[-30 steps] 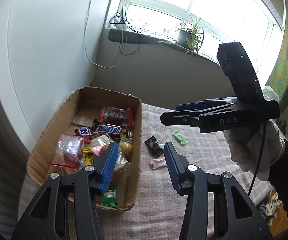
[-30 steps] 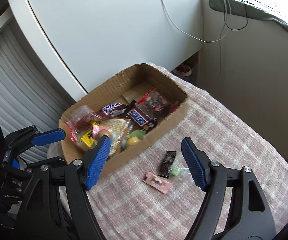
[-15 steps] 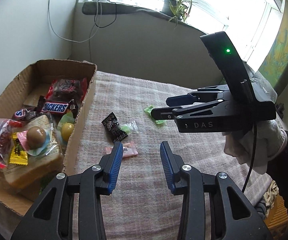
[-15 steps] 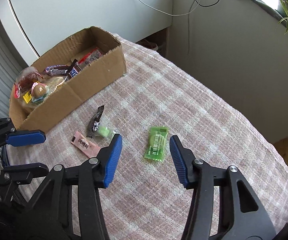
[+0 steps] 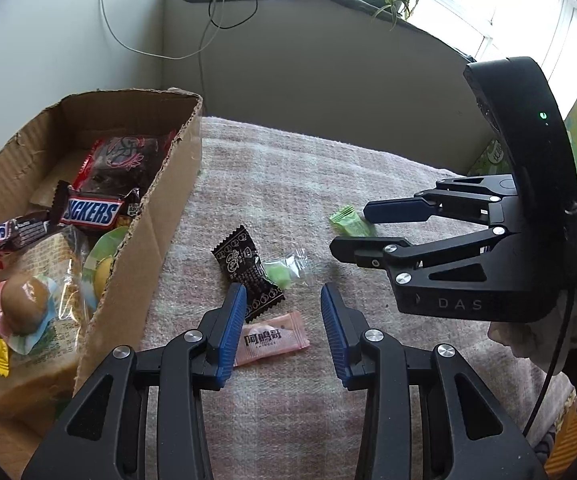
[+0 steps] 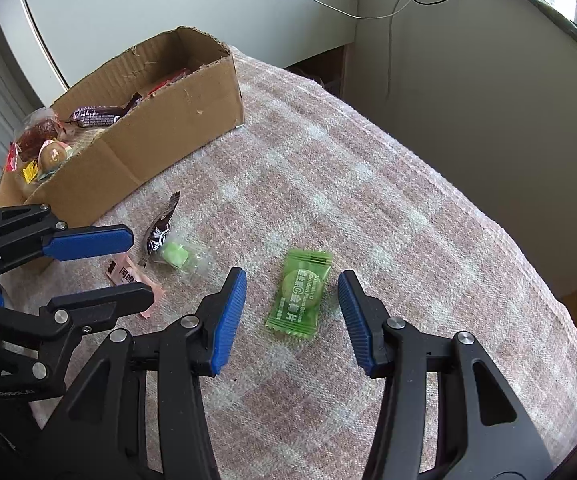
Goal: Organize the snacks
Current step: 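Grasp the small green candy with the left tool while the right tool grasps the green mint packet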
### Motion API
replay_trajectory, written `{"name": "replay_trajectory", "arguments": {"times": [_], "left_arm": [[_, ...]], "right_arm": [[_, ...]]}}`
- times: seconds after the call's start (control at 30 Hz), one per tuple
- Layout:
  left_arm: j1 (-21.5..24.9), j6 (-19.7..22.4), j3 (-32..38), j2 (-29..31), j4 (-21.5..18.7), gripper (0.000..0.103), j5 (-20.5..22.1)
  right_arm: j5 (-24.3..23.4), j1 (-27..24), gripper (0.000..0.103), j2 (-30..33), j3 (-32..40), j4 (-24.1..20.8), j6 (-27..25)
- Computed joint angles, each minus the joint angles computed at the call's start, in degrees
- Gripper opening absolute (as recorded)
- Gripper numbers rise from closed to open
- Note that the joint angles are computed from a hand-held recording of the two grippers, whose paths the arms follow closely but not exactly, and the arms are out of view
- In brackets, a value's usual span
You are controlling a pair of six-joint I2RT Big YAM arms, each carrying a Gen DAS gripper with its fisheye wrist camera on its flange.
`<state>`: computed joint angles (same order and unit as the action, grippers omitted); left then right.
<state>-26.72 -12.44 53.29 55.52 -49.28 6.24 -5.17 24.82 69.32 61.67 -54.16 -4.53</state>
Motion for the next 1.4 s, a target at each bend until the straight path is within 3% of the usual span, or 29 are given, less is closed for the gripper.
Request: {"name": "replay_trajectory", "arguments": {"times": [0.27,0.47,0.87,1.0,1.13,1.4], "left_arm": [[-0.5,1.6,0.9,3.7,1.9,0.037,1.2],[-0.7,1.3,1.3,4.5,2.6,0.037,0.0],[-4.7,6.8,5.5,10.8,3.2,0.038,-4.0],[-6.4,7.9,4.9,10.7,4.2,0.033,-6.5],[-5.7,7.8,4.3,9.3,3.5,0.027,-6.1],[-4.7,6.8,2.9,6.5,2.0,0.026,-4.2]], "right_arm": [[3.8,0.4,0.039,0.5,0.2,-0.5,-2.5],[3.4,-2.4,0.034,-0.6,0.0,-1.6,-4.1],[3.2,-4.4,0.033,-1.6,-0.3,-2.3,-6.1],[3.1,-3.8,0.033,-1.8,-0.7,-1.4,-7.0],[3.2,-3.2,0.033,-1.5,-0.6,-0.9,-7.0],[2.7,-2.6,0.033,0.1,0.7,-0.8,-7.4]]}}
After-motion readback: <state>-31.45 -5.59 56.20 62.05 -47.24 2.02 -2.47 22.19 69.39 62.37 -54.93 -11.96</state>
